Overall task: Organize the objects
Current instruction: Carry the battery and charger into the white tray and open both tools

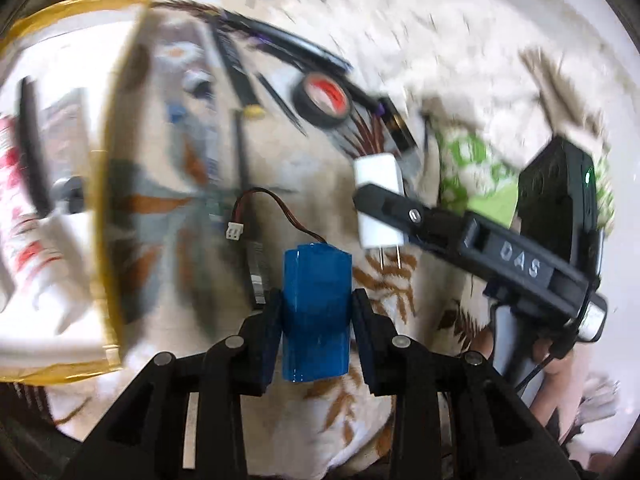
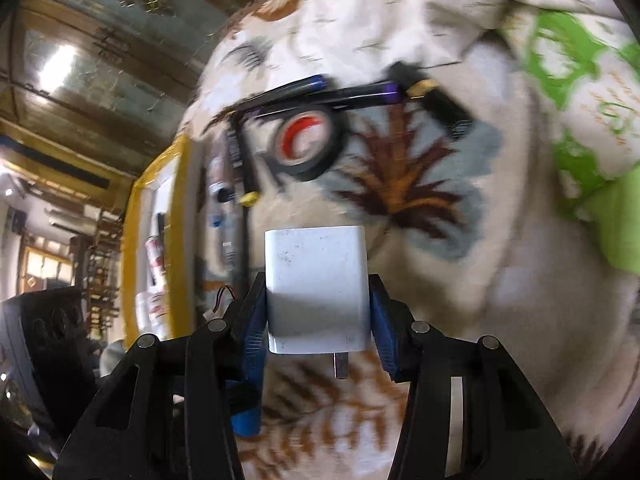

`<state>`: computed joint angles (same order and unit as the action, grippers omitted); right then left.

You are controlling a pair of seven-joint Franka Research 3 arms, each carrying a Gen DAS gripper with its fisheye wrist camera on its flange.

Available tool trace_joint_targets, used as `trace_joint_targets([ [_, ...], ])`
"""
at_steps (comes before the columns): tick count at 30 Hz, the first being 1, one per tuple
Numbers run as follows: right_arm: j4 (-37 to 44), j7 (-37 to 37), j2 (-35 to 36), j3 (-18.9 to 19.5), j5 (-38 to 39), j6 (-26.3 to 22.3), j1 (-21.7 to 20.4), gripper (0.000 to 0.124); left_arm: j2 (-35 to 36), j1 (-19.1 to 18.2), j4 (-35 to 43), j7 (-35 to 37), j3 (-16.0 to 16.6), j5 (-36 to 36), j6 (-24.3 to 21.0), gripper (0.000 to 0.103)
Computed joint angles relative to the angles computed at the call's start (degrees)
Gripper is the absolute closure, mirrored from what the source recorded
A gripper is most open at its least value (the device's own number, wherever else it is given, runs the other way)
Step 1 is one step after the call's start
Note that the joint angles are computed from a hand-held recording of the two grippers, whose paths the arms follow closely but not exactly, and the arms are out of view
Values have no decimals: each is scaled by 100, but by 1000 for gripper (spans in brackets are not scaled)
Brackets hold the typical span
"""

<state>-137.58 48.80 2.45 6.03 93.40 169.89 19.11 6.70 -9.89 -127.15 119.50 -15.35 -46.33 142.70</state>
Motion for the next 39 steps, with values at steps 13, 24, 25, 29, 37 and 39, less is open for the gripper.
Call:
trace_joint_targets([
  [13, 1059, 247, 477, 228, -706, -235, 266, 77, -460, 513, -60, 606, 625, -1153, -64, 70],
  [24, 2749, 1880, 1768, 446, -3094, -585, 195, 77, 553, 1252, 1156, -102, 686, -264, 117, 70],
  [25, 2863, 2177, 1869, 384, -3468, -573, 255, 77, 673, 1310, 1283, -204, 644, -191, 123, 70],
  [29, 3524, 3070, 2389, 223, -4521, -793, 345, 77, 1128, 1550, 1822, -447, 520, 217, 79, 69],
  [37, 4974, 4563, 3453, -173, -6345, -1406, 520, 77, 2096, 1797, 2937, -1111, 278, 1392, -208, 70],
  [39, 5268, 4841, 3663, -236, -6702, -1510, 553, 77, 2285, 1865, 3167, -1199, 182, 1545, -359, 70],
])
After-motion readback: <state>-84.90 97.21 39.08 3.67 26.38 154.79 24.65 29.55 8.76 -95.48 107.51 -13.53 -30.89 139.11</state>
